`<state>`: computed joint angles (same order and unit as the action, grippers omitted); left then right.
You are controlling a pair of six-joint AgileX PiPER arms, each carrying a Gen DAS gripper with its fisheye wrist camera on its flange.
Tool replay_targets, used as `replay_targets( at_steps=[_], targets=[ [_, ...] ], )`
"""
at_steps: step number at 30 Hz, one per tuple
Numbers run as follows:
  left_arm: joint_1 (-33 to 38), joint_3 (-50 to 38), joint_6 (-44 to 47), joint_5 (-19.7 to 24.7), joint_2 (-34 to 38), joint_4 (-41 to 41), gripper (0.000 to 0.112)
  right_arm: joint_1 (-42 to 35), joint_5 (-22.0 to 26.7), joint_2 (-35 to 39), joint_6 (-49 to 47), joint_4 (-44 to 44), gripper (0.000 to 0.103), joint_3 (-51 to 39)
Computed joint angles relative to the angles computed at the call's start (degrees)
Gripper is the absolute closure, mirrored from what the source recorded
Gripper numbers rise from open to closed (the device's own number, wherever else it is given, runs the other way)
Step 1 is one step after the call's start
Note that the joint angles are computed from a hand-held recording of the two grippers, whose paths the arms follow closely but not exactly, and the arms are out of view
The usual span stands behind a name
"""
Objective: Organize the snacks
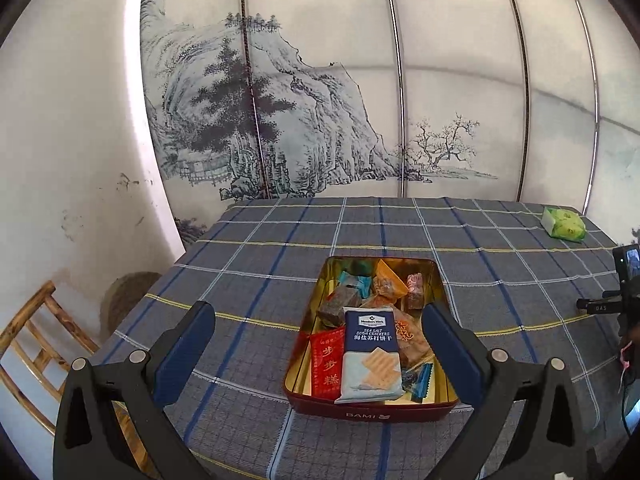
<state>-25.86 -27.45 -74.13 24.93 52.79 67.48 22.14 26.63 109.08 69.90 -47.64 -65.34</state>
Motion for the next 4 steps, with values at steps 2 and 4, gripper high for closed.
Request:
replay_targets(
  at_steps=[2, 4],
  targets=[
    [-1.7, -1.4, -0.2, 2.2, 2.3, 0.2, 0.010, -1.8, -1.6, 0.9, -1.2, 1.1, 0.000, -1.0],
    [-2.3, -3.0, 2.1, 3.0, 4.1, -1.7, 0.010, -3.9, -1.9, 3.0, -5.5, 3.4, 0.000, -4.2]
  ],
)
